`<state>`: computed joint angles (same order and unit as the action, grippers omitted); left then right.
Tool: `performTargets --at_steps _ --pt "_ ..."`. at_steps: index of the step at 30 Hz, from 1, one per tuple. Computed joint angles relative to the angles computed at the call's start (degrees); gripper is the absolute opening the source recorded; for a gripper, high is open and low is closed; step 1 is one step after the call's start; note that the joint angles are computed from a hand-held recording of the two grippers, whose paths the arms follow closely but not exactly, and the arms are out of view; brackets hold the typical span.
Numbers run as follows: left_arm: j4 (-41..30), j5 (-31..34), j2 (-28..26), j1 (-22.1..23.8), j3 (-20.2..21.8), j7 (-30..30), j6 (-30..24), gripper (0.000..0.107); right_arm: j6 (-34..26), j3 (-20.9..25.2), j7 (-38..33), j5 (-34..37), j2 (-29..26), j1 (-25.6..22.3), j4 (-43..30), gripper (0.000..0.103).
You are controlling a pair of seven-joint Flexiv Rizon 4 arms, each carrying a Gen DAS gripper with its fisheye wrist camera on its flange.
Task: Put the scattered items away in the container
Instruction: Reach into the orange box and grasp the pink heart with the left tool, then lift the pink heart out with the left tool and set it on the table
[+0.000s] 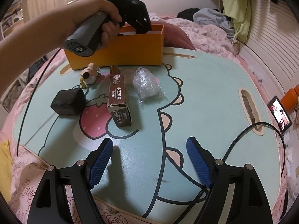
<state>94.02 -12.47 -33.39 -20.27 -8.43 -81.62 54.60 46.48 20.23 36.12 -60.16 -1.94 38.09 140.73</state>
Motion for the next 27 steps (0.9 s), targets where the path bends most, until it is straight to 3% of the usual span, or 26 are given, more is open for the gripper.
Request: performTargets --at_steps 4,12,18,22,27 --pt "4.2 -4.9 2.5 3.4 -3.6 5.7 2.1 0.02 0.1 -0.1 0.1 -0.2 0.0 -0.1 0.0 0.081" --pt "12.4 -13.3 9.5 6.0 -6.6 18.4 7.2 0.02 -0.1 0.0 -0.4 0.2 -0.1 0.0 -0.1 0.082" --pt "22.8 -36.7 18.6 10.6 -12.9 38.3 7.7 0.02 -0.1 0.0 -0.4 0.2 -0.2 0.0 -0.1 0.082" --pt "29.1 -46.9 25.4 10.5 -10.8 48.4 1.9 0.02 -0.3 0.0 -0.7 0.4 -0.3 0.1 -0.2 0.082" --pt "36.0 -51.9 29.0 8.0 -5.7 55.7 -0.8 0.02 -0.6 0.0 -1.1 0.7 -0.5 0.2 -0.4 0.082"
